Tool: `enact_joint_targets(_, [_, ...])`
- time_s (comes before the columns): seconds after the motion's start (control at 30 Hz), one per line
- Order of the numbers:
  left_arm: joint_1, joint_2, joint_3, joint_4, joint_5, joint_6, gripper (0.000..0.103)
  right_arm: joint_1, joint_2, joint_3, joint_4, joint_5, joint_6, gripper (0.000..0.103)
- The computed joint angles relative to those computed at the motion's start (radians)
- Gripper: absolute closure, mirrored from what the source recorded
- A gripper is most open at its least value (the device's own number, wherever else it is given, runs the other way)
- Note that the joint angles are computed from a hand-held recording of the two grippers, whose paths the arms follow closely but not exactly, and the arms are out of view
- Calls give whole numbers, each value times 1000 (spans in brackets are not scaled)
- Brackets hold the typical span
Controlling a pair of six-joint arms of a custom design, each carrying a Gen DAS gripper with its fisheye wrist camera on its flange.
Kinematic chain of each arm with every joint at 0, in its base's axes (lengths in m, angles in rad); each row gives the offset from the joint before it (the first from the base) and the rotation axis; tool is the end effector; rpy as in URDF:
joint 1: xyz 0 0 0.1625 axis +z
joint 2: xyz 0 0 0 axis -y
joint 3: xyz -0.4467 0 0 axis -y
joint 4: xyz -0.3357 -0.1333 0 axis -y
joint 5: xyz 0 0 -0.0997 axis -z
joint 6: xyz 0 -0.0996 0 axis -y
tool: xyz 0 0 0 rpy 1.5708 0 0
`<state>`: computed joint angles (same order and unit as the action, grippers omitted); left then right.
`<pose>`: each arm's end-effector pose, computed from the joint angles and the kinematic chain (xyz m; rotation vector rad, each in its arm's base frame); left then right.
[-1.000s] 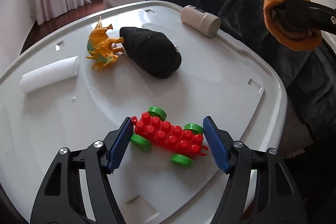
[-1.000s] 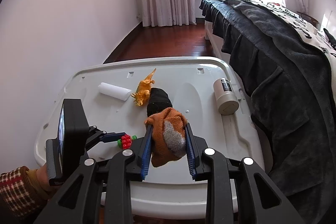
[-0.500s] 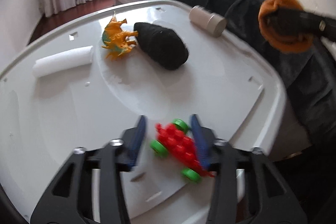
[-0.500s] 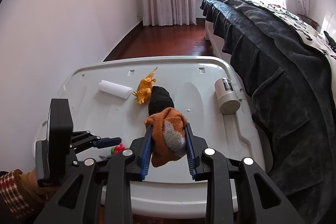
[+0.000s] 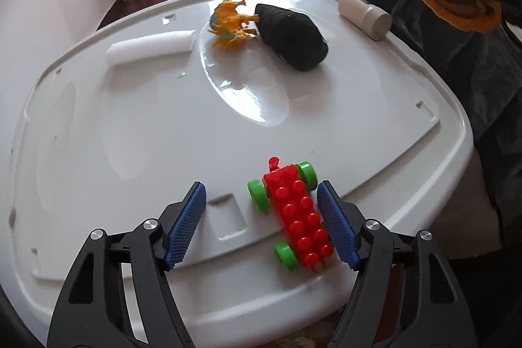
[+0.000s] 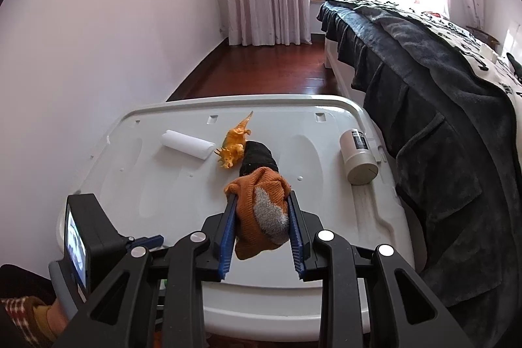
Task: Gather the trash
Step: 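Drop the toy car from left tool while right tool drops the sock into the bin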
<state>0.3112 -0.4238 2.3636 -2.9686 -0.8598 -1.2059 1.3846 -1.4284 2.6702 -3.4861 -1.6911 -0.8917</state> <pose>-0.2559 -0.2906 -0.0830 0.3044 2.3347 -0.6045 0.0616 -0.3285 0.2719 0.8496 -2.4668 0.7031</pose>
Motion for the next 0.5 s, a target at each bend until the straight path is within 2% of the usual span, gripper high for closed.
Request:
enact_joint_targets(0.07, [-3,1,-5,21,11,-52,37,-3,-7,2,3,6,1,74])
enact_joint_targets(0.17, [-19,2,-9,69,32,-106,62,-11,-22,-1,15,18,2,74])
enact_joint_targets(0.3, [-34,-6,24,36,30,-159,63,-13,-31,-1,21,27,4,74])
enact_joint_targets(0.5, [-82,-33,63,56,43,-238,63,-9,-36,8,14,32,-3,74])
